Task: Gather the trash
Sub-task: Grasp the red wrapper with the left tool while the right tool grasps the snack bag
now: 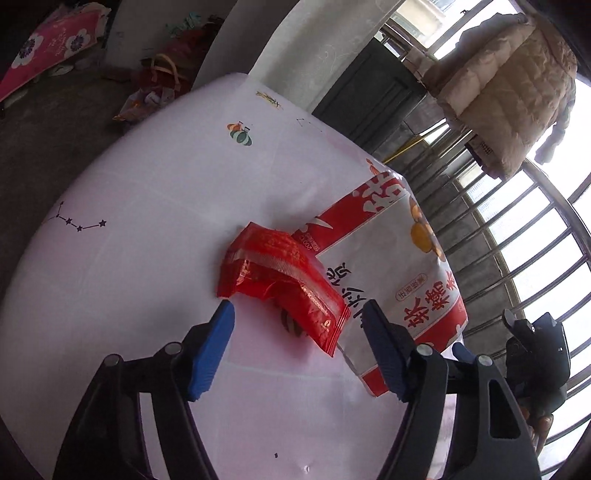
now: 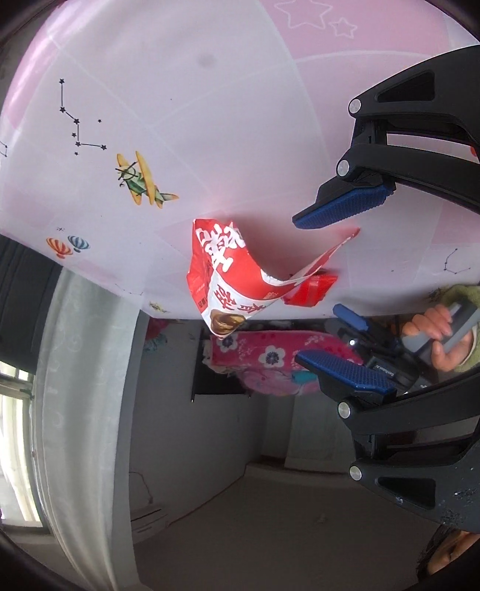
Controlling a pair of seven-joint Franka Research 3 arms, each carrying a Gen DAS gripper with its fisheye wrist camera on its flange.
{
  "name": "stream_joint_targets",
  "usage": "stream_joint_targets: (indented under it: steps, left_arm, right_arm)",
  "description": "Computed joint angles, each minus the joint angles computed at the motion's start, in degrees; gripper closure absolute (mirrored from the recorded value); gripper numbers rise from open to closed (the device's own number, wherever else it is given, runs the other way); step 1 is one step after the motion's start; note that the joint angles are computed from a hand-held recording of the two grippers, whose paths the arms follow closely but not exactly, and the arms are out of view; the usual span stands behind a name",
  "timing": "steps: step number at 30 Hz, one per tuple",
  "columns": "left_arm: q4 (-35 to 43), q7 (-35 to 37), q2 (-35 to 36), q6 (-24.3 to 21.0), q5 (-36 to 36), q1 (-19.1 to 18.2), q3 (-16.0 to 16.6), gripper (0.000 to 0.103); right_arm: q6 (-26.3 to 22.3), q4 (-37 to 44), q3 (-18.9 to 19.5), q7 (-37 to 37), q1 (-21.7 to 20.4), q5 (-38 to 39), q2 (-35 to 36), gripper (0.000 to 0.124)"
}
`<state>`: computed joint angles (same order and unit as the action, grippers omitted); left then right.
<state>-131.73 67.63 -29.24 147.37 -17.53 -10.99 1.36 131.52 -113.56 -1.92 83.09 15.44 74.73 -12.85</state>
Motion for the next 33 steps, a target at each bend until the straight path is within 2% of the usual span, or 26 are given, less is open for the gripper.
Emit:
stream_joint_targets:
  steps: [5, 7, 9, 13, 14, 16, 23, 33]
  left_arm:
    - [1.1, -0.3, 2.6, 0.0, -2.3, -0.4, 0.2, 0.036]
    - [1.4, -1.8, 3.3, 0.5, -0.8, 0.8, -1.1, 0.043]
    - [1.9, -3.9, 4.0, 0.6, 1.5, 2.2, -2.4, 0.050]
    - [1.9, -5.5, 4.6, 0.8, 1.5, 2.4, -1.9, 0.075]
    - [1.8, -5.8, 4.5, 0.7, 1.4, 2.4, -1.8, 0.077]
    - [1.4, -5.6, 4.2, 0.7, 1.2, 2.3, -1.6, 0.082]
    - [-0.1, -5.3, 1.8, 0.4, 2.7, 1.6, -2.1, 0.087]
    - [-2.3, -3.3, -3.7, -2.2, 6.0, -1.0, -3.3, 0.088]
  right_arm:
    - [0.7, 1.7, 0.5, 0.3, 0.4, 2.8, 2.5, 0.060]
    - [1.2, 1.6, 0.6, -0.1, 0.3, 4.6, 2.9, 0.064]
    - [1.2, 2.1, 0.7, -1.0, 0.4, 7.3, 3.9, 0.071]
    - [-0.8, 1.6, 0.6, -1.8, 0.1, 11.7, 4.2, 0.103]
    - [-1.5, 1.2, 0.6, -2.2, -0.1, 12.5, 4.0, 0.109]
    - [-1.7, 0.5, 0.6, -3.1, -0.3, 13.8, 3.4, 0.113]
    - [-2.7, -3.2, -0.6, -4.7, -0.9, 15.9, -0.7, 0.121]
    - [-1.9, -10.6, -2.9, -2.7, -1.2, 10.9, -9.7, 0.122]
